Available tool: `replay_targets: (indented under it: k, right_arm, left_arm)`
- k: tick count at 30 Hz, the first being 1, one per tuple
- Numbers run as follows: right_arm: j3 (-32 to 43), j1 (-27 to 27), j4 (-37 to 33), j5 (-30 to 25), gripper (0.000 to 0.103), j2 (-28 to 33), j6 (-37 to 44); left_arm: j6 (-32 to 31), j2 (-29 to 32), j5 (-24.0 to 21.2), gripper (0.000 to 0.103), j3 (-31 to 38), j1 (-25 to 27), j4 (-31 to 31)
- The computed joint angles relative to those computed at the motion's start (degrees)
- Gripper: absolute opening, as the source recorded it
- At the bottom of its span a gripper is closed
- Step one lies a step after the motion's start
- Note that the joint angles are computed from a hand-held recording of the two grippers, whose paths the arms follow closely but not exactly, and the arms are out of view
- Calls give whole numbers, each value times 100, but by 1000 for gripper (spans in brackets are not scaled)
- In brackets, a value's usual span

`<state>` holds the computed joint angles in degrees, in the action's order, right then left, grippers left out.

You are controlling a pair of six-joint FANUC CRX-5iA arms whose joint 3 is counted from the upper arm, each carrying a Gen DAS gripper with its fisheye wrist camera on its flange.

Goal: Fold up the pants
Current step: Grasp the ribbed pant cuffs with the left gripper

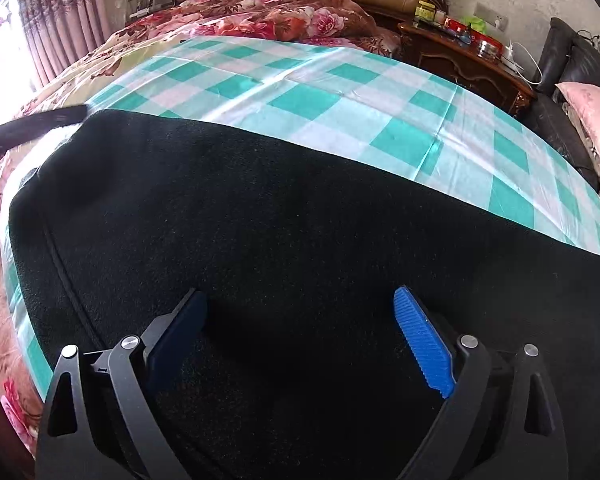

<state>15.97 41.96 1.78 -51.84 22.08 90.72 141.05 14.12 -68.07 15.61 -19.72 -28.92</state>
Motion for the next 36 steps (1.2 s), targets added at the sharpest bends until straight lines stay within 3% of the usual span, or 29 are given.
replay_targets:
  k: [4, 6, 7, 8, 10, 15, 18, 20, 21, 22, 23, 24, 27, 30, 33, 36]
  right_arm:
    - [-52, -23, -15, 84, 92, -19, 31]
    - [-9, -24, -5, 83, 92, 19, 33]
    - [-4, -25, -6, 84, 92, 24, 33]
    - [-12, -28, -17, 93, 92, 18, 44]
    - [-28, -28, -23, 124, 92, 15, 47]
    - [-62, -8, 38, 175, 92, 7, -11]
    - [-91, 2, 71, 209, 92, -3, -37]
    - [-113, 9, 92, 231, 92, -11, -53]
    - [-114, 5, 86, 237, 92, -12, -53]
    - [-111, 0, 73, 239, 92, -10, -49]
    - [-116, -3, 69, 250, 92, -12, -51]
    - [-128, 0, 80, 264, 92, -17, -63]
    - [-127, 1, 87, 272, 92, -13, -77]
    - [-132, 1, 92, 275, 92, -16, -78]
    - [-131, 0, 93, 278, 92, -15, -80]
    - [-130, 0, 102, 286, 92, -14, -88]
  left_arm:
    - [-169, -87, 428, 2, -317, 494, 490]
    - [-71, 9, 63, 2, -78, 373, 182]
    - [136, 87, -329, 2, 91, 237, -224]
    - [368, 24, -422, 2, 55, 190, -329]
    - [1118, -541, 68, 6, -578, 319, -152]
    - [2214, -1481, 366, 16, -1432, -194, -653]
    - [3319, -2175, 437, 19, -2081, -664, -1032]
    - [4207, -2741, 842, 19, -2673, -779, -1089]
    - [4653, -3092, 1290, 22, -3077, -736, -1061]
    - [5099, -3527, 1962, 29, -3607, -608, -969]
    - [5245, -3767, 2414, 47, -3940, -455, -800]
    - [5246, -3860, 2676, 52, -4108, -338, -652]
    - [5257, -3951, 3422, 52, -4502, -74, -315]
    - [5102, -3881, 4498, 52, -4864, 359, 139]
    - [4122, -3490, 4441, 47, -4687, 634, 865]
    - [3874, -3214, 4117, 42, -4397, 728, 969]
